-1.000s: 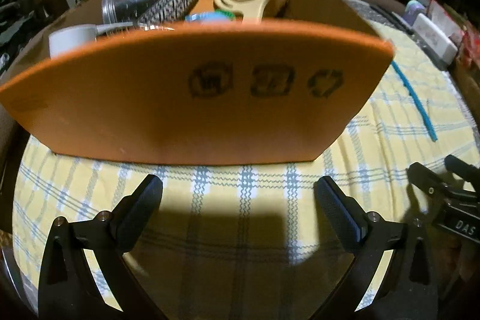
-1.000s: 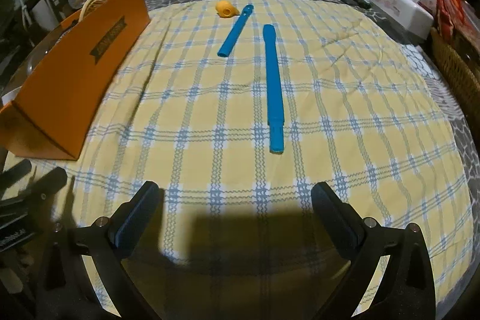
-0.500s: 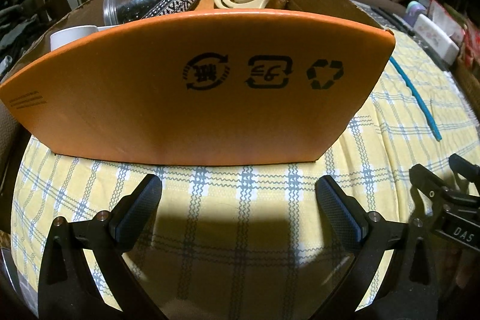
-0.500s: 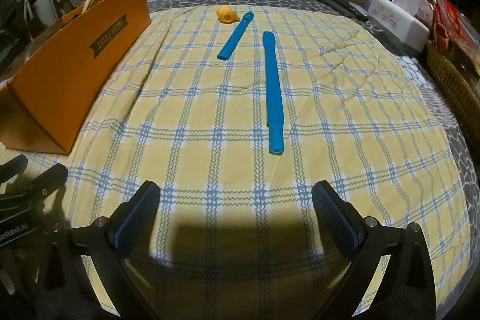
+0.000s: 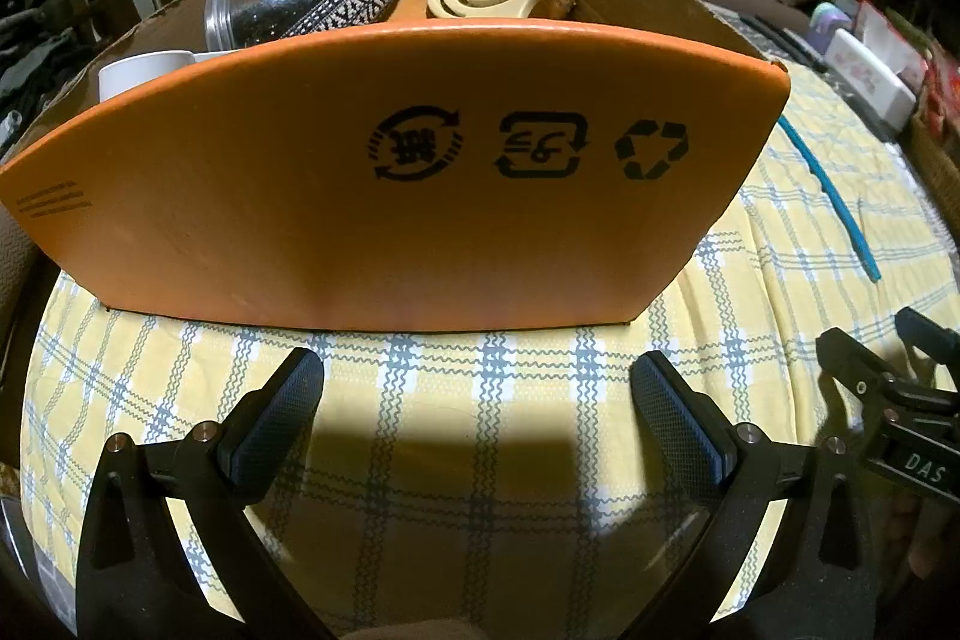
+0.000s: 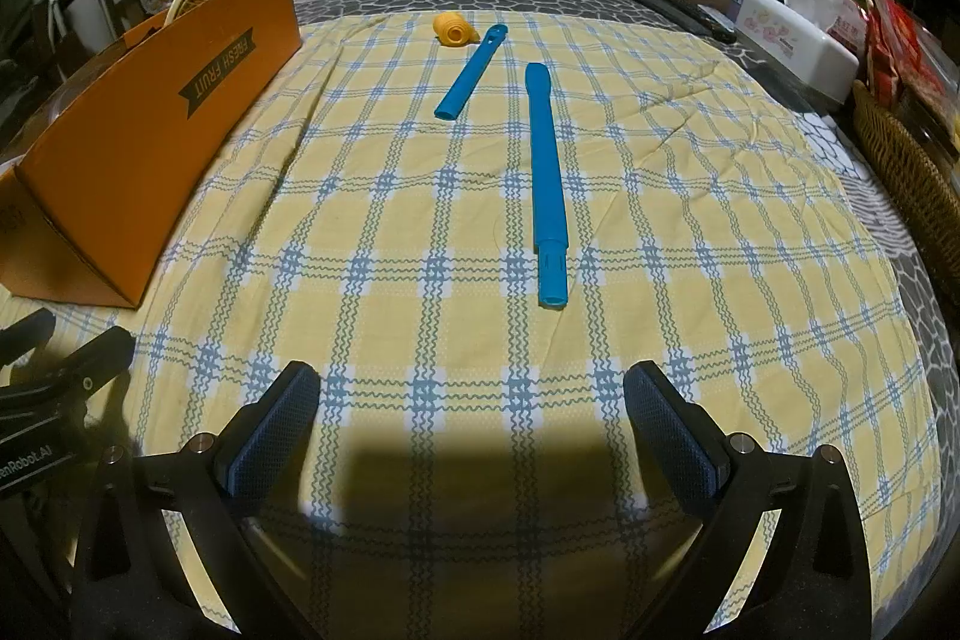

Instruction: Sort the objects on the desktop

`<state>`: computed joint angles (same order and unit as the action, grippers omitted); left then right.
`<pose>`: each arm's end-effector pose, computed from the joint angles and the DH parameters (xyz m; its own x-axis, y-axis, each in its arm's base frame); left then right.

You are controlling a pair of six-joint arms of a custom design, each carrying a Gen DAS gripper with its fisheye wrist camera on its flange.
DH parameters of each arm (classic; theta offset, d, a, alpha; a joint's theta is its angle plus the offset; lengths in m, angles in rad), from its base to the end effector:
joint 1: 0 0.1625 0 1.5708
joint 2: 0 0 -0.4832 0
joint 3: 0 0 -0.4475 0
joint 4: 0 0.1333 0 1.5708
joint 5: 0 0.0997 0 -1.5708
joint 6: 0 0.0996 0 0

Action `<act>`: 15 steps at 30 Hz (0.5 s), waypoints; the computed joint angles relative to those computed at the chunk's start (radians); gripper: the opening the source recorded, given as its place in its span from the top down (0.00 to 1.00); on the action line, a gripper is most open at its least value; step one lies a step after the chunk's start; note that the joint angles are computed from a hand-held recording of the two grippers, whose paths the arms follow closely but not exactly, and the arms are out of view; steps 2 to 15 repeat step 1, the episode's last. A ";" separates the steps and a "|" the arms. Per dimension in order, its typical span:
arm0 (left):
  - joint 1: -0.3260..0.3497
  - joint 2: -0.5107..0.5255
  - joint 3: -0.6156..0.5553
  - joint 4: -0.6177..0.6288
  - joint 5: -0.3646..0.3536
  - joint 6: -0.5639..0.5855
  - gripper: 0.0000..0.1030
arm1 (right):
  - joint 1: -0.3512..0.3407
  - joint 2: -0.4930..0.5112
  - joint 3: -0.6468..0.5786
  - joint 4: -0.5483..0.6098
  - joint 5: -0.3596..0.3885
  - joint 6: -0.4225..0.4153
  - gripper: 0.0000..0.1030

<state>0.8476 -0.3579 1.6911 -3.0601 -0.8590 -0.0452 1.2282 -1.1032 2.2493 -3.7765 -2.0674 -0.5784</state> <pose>-0.2934 -0.6322 -0.1622 -0.6638 0.3911 -0.6376 0.6244 0.7590 -0.1845 -0.0963 -0.5255 0.2302 -0.6664 0.3231 0.6720 -0.2388 0.7613 -0.6029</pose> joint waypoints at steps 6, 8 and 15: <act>0.000 0.000 -0.001 0.001 0.001 0.000 0.00 | 0.000 0.000 0.000 0.000 0.000 0.000 0.00; 0.000 0.000 -0.001 0.001 0.001 0.000 0.00 | 0.000 0.000 0.000 0.000 0.000 0.000 0.00; 0.000 0.000 -0.001 0.001 0.001 0.000 0.00 | 0.000 0.000 0.000 0.000 0.000 0.000 0.00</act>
